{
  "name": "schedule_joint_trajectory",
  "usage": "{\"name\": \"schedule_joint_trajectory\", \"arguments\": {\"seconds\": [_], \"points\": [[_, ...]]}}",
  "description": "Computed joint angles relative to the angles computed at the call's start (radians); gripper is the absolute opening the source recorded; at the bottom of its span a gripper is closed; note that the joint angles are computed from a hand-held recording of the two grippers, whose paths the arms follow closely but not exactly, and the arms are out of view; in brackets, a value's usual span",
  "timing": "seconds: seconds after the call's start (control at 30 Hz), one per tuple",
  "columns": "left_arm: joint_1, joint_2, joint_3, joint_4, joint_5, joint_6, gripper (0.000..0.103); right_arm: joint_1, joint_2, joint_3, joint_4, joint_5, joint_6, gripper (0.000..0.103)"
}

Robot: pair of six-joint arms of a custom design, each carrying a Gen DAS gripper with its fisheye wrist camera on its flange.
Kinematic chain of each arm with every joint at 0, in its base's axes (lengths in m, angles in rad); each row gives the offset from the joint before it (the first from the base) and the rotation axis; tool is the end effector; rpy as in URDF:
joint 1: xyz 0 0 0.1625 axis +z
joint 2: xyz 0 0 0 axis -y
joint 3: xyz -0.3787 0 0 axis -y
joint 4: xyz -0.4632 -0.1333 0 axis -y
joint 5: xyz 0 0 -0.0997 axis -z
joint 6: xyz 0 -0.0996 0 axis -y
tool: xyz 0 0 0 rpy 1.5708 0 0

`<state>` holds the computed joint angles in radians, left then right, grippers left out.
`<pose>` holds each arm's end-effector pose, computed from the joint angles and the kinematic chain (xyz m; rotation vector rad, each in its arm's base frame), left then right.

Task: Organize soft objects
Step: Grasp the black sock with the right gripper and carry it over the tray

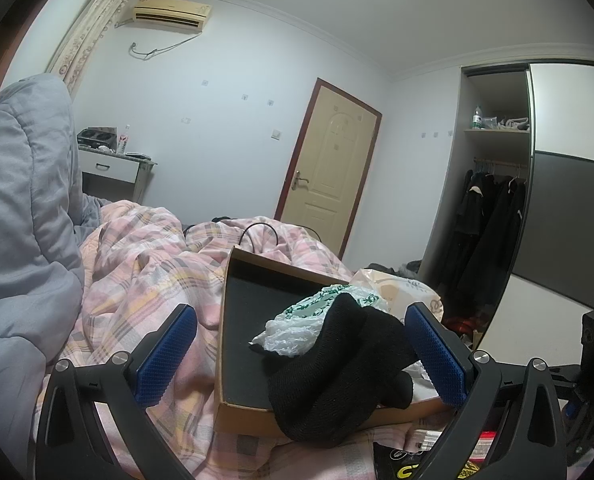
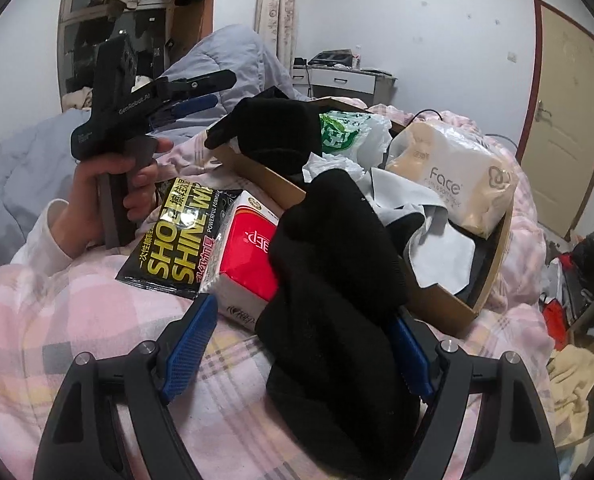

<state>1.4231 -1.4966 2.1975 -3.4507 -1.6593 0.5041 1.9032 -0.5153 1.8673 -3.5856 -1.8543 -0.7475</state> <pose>0.0478 -0.5246 0.2957 0.8741 2.3543 -1.6720 0.2849 -0.5020 -0.1171 1.2370 -2.3141 0.8054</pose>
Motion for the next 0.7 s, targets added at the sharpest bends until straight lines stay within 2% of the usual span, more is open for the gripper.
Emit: {"name": "schedule_joint_trajectory", "arguments": {"seconds": [0.17,0.33,0.43,0.57,0.7], "points": [[-0.001,0.0,0.0,0.0,0.001,-0.001,0.103,-0.008,-0.012,0.005,0.014,0.015,0.021,0.061],[0.0,-0.002,0.001,0.002,0.0,-0.001,0.103,-0.022,-0.031,0.019,0.014,0.038,0.075,0.022],[-0.002,-0.001,0.001,0.001,0.002,-0.001,0.103,-0.035,-0.049,0.038,0.009,0.079,0.099,0.017],[-0.001,-0.002,0.001,0.003,0.002,0.0,0.103,-0.025,-0.06,0.053,-0.033,0.102,0.085,0.017],[-0.001,-0.001,0.001,0.006,0.004,0.004,0.103,-0.022,-0.073,0.055,-0.096,0.172,0.079,0.017]]}}
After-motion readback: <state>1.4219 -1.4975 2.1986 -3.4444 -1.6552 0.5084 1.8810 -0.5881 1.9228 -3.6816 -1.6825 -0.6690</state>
